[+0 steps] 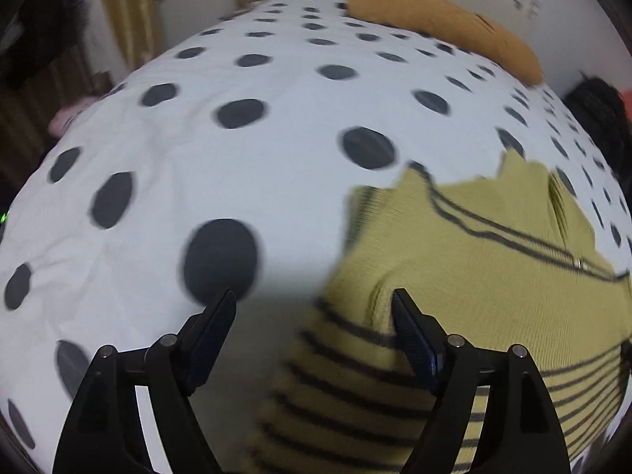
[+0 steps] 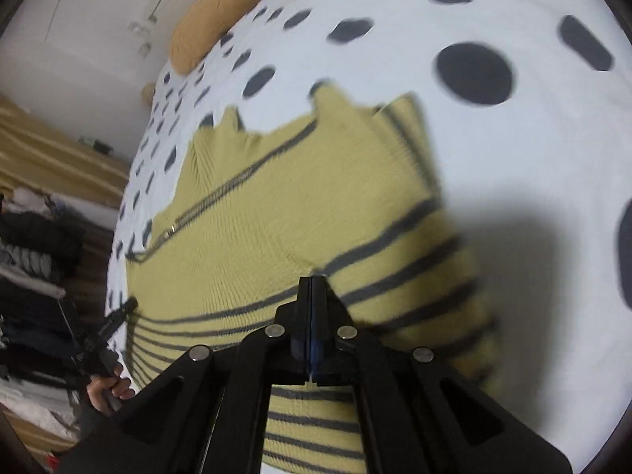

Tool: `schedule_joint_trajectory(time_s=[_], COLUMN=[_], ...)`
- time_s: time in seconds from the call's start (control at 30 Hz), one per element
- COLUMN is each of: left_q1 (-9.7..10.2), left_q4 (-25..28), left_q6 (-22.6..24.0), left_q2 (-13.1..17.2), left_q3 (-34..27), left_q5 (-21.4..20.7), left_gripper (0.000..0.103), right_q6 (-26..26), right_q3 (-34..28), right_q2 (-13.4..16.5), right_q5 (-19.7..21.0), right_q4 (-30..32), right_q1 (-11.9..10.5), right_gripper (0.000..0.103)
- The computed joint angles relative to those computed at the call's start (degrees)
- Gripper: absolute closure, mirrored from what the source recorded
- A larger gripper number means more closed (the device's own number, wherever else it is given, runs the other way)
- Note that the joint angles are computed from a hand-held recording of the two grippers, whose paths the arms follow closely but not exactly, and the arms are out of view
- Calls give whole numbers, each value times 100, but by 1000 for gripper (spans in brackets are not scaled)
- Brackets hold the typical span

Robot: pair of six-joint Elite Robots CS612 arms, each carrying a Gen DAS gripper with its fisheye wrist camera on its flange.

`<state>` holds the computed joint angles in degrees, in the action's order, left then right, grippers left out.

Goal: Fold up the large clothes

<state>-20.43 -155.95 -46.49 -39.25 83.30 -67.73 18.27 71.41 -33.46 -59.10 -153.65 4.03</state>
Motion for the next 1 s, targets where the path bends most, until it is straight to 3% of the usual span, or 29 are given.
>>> schedule_joint_trajectory(time_s=[0.03,0.1,0.13,0.17,0.23,0.33,0.4,0.47,0.57,0.67,0.73,0.8,0.83,0.87,0.9,0.93,1.0], left_q1=[-13,11,22,31,-54,-224,-269,-308,-327,-297,-235,-128,-116,-128,-153,-197,-179], left_q4=[119,-243,-648,-977,-1751,-2340,-2731,-2827,-2934,-3567,-3514,-3026,-2924,-2844,-2634,-2473,-2627], left_q6=[-211,-418,-596,-772,-1246,-1665,-1912,-2089,-2315,-2262,-2046,-2080,-2159,-2156,-2136,-2126,-2173], left_q2=[-132,-394,-560,-681,-898,-938,-717,-510,-267,-103,-12,98,151,167,143,94,74], left_q3=[142,573,893,1148,1732,2164,2149,2045,1820,1646,1417,1133,1043,996,949,954,947], left_q5=[195,143,-71,-278,-578,-1106,-1633,-1882,-1707,-1530,-1502,-1809,-1787,-1675,-1509,-1250,-1225], left_gripper=[29,27,25,23,17,15,14,14,9,7,5,6,6,7,23,59,75], right_q6=[125,349,486,599,870,1086,1361,1673,2186,2489,2561,2507,2551,2595,2625,2623,2192], right_q3=[184,513,745,937,1399,2018,2202,2172,1891,1564,1314,1100,987,880,828,823,932], right_q2=[-142,-374,-516,-623,-839,-991,-930,-752,-397,-131,26,133,218,311,352,344,183], right_q5=[-338,-571,-530,-420,-156,546,866,1029,1078,1067,1251,1207,1248,1343,1363,1295,966], right_q4=[-207,-633,-850,-983,-1282,-1623,-1872,-2019,-2319,-2989,-3128,-2907,-2872,-2873,-2847,-2840,-2787], right_q1=[-23,-103,-169,-223,-317,-425,-413,-350,-259,-192,-170,-126,-119,-124,-123,-110,-60], right_gripper=[102,95,82,50,18,18,18,18,18,19,21,40,63,79,79,80,81])
